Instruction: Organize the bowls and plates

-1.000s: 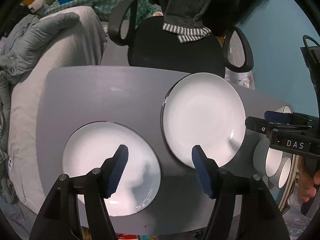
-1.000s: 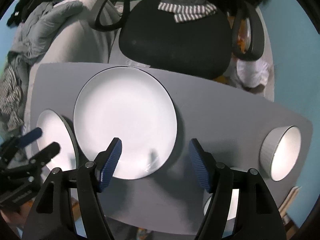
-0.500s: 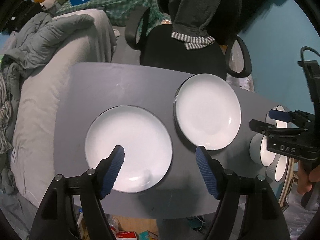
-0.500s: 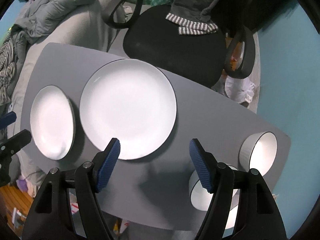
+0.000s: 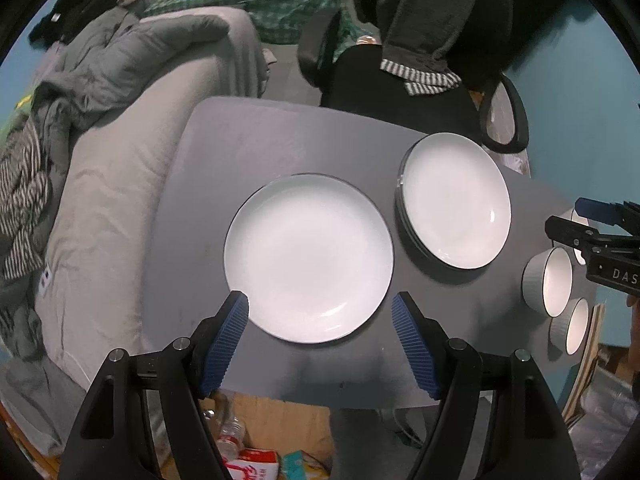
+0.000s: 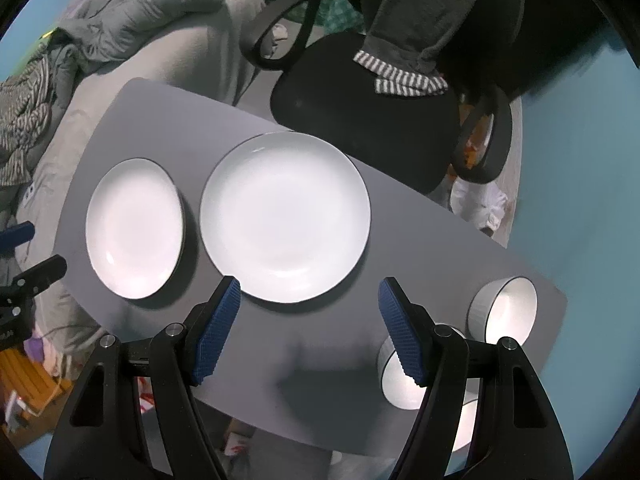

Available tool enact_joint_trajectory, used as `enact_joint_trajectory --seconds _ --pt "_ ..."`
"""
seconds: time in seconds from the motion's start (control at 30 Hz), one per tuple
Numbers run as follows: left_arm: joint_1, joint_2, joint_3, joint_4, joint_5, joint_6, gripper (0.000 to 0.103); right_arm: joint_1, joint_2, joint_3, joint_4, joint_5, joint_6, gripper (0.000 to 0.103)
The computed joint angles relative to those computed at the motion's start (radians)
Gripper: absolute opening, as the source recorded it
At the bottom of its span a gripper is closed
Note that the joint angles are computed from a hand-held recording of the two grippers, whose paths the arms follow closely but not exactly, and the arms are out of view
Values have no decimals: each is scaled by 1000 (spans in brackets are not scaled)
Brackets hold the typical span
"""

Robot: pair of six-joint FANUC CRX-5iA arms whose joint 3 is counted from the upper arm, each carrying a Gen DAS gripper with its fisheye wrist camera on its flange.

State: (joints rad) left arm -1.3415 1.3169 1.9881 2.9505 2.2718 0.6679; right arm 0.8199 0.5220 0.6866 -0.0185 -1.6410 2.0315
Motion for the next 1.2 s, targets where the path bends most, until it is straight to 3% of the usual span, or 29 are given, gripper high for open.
enact_joint_trajectory --seconds 0.47,0.77,1.2 --pt "-71 121 231 2 98 256 75 57 -33 -45 -10 9 81 71" --pt "-119 246 445 13 140 453 75 110 -36 -80 -41 10 120 71" --pt "-123 390 656 -4 156 525 75 167 49 -16 -89 -39 184 71"
